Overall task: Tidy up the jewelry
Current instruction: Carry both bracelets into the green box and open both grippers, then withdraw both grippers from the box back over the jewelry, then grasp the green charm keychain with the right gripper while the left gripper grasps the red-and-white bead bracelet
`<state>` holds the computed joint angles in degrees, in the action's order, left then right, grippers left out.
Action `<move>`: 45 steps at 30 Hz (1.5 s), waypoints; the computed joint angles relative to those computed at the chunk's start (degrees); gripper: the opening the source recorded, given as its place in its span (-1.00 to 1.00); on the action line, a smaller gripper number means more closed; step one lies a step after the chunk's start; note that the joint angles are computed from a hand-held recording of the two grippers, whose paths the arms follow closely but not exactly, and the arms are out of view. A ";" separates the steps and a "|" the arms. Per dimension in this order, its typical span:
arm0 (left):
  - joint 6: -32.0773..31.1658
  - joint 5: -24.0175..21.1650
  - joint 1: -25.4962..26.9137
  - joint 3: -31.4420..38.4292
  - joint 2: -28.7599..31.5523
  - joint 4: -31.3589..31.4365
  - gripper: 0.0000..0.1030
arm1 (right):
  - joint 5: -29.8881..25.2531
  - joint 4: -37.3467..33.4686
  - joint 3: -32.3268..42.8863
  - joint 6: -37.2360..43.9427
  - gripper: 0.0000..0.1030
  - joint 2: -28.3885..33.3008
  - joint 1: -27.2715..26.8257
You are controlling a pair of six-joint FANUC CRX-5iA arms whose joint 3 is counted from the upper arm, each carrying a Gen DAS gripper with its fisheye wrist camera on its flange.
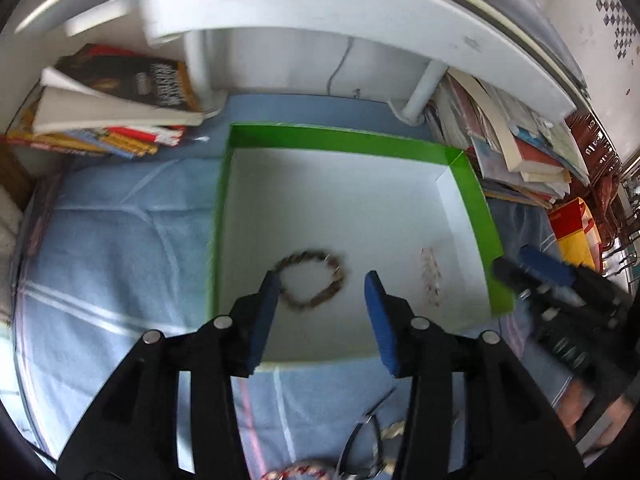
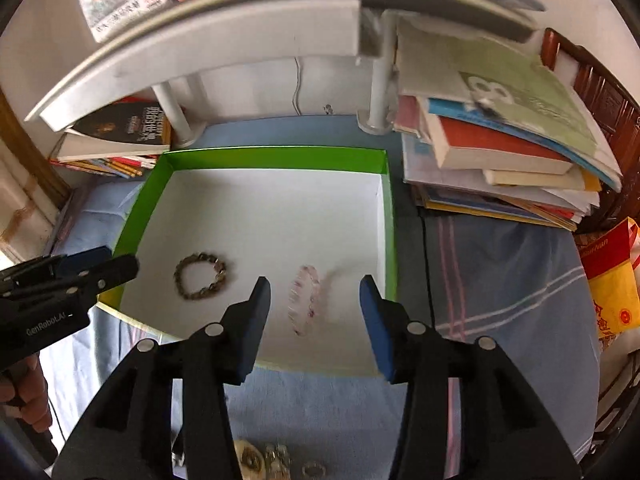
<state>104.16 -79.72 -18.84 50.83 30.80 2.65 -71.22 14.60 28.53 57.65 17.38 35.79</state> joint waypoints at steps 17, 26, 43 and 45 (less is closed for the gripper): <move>6.94 1.58 -4.59 -35.47 -21.00 -3.66 0.06 | -5.02 -4.47 -18.01 -3.51 -0.11 -12.52 8.92; 9.56 2.24 -5.54 -37.65 -23.80 -4.70 0.16 | -9.97 0.91 -17.55 -5.80 -0.11 -9.65 10.45; 10.09 1.31 -5.50 -37.32 -23.07 -4.75 0.23 | -7.31 -2.40 -19.31 -2.39 -0.72 -8.46 9.28; 10.17 1.25 -5.41 -37.39 -23.07 -4.68 0.23 | -7.00 -1.93 -19.53 -2.14 -0.75 -8.54 8.84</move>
